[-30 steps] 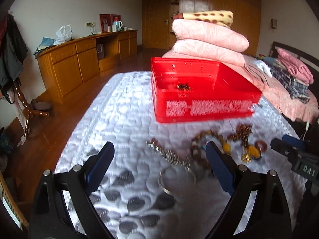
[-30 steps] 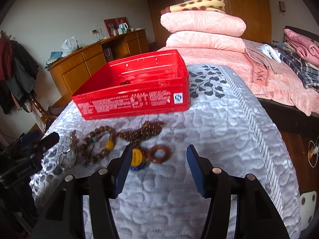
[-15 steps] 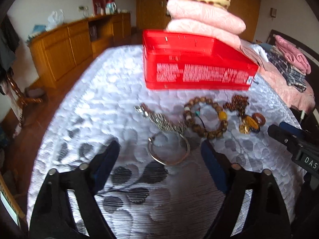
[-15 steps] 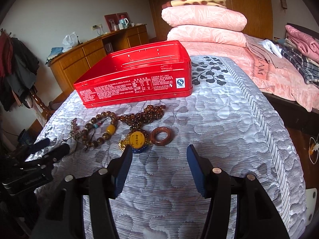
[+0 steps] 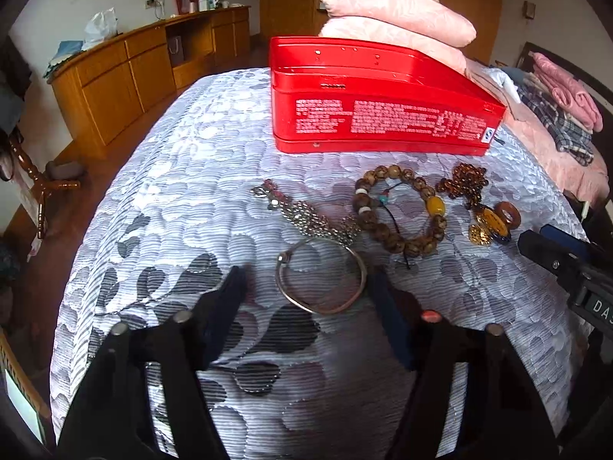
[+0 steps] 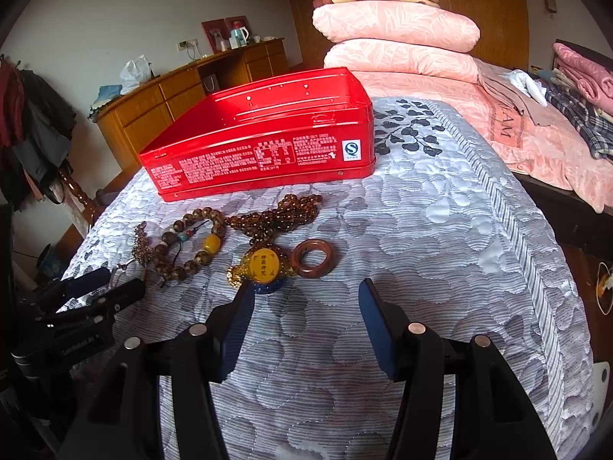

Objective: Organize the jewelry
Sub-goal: 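Grasp the second silver bangle with the left tool while the right tool grasps the brown ring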

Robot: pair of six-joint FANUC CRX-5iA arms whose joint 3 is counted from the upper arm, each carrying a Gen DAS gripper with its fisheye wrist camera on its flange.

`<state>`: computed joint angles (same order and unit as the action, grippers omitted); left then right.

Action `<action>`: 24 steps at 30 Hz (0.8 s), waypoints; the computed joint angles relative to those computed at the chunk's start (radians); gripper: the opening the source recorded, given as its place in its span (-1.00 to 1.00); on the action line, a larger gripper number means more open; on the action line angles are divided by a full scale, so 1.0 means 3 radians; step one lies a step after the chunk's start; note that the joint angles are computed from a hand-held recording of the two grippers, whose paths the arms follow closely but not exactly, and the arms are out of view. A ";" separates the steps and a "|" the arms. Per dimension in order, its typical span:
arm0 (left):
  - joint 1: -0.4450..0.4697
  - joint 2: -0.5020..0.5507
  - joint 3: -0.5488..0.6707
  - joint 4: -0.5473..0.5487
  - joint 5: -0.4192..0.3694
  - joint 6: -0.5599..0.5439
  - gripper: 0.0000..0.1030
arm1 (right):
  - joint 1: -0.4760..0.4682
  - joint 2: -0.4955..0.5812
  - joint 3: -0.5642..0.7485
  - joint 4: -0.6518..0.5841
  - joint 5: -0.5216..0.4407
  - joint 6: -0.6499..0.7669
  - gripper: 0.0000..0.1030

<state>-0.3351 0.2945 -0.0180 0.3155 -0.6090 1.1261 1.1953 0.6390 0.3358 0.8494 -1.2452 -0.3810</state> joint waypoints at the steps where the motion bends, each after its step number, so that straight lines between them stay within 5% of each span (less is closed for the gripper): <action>1: 0.0004 -0.0004 -0.0018 0.0043 0.0014 -0.0038 0.08 | -0.0002 0.0011 0.0018 0.0003 0.0005 0.0032 0.08; 3: 0.0012 -0.0025 -0.0067 0.0108 0.0057 -0.0085 -0.09 | -0.0008 0.0012 0.0024 0.0010 0.0053 0.0080 0.08; 10: 0.0052 -0.0027 -0.0136 0.0357 0.0077 -0.0246 -0.09 | -0.0046 -0.0061 -0.0077 0.0001 0.0226 0.0047 0.05; 24: 0.0091 -0.0046 -0.0168 0.0461 0.0086 -0.0285 -0.09 | -0.0108 -0.0017 0.0093 -0.0345 -0.0011 0.0277 -0.13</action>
<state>-0.3079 0.2805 -0.0683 0.4537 -0.5832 1.0407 1.1630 0.6340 0.3636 0.7458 -1.2485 -0.2979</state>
